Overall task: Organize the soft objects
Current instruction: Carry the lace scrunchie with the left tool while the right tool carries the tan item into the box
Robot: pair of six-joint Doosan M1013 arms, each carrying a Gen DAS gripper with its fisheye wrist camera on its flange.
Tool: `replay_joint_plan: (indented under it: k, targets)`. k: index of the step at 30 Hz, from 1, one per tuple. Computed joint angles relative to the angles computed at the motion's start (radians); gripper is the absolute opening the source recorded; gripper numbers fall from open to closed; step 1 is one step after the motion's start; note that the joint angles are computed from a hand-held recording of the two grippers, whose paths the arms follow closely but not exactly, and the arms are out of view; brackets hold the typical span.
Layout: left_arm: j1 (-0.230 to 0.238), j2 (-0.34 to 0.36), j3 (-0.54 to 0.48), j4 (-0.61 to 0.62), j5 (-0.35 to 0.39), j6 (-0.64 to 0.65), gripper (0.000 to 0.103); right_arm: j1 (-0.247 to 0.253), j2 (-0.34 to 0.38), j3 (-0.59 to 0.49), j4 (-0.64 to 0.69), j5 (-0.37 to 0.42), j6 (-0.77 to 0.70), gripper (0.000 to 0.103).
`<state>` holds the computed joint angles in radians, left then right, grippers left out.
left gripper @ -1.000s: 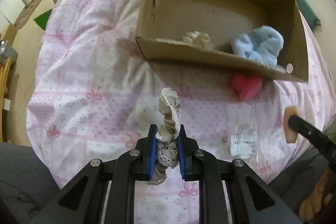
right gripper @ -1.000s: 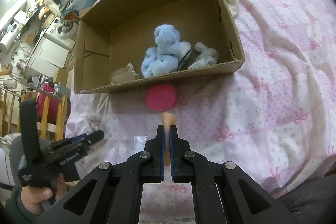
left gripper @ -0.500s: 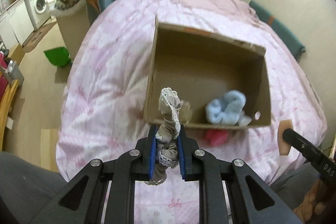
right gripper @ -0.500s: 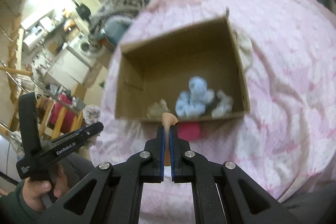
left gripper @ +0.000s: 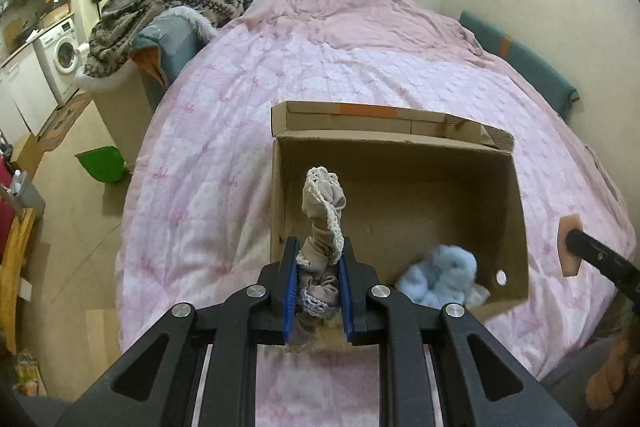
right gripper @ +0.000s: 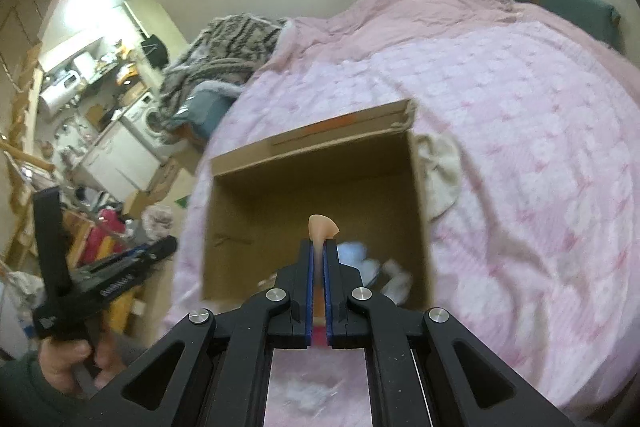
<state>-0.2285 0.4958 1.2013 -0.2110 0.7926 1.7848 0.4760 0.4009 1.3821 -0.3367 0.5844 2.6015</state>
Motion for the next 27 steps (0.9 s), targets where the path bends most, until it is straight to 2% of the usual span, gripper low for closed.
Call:
replay_joint_plan:
  k: [6, 8, 9, 16, 20, 23, 27]
  targets:
    - [0.001, 0.026, 0.021, -0.010, -0.061, 0.000, 0.016, -0.026, 0.028, 0.009, 0.074, 0.022, 0.017, 0.006]
    - [-0.004, 0.036, 0.014, 0.014, -0.041, -0.018, 0.016, -0.026, 0.039, -0.002, 0.081, 0.053, 0.006, 0.006]
    - [-0.001, 0.037, 0.012, -0.011, -0.039, -0.001, 0.016, -0.026, 0.044, -0.008, 0.084, 0.071, -0.001, 0.006]
    - [-0.009, 0.046, 0.009, -0.033, -0.038, 0.031, 0.017, -0.035, 0.063, -0.022, 0.139, 0.107, -0.036, 0.006]
    - [-0.013, 0.056, -0.003, 0.008, -0.020, -0.011, 0.017, -0.035, 0.072, -0.033, 0.141, 0.132, -0.035, 0.006]
    - [-0.005, 0.066, -0.017, -0.039, 0.013, 0.001, 0.017, -0.036, 0.080, -0.042, 0.149, 0.146, -0.040, 0.006]
    - [-0.008, 0.061, -0.006, -0.043, -0.003, 0.015, 0.017, -0.039, 0.085, -0.045, 0.176, 0.156, -0.058, 0.006]
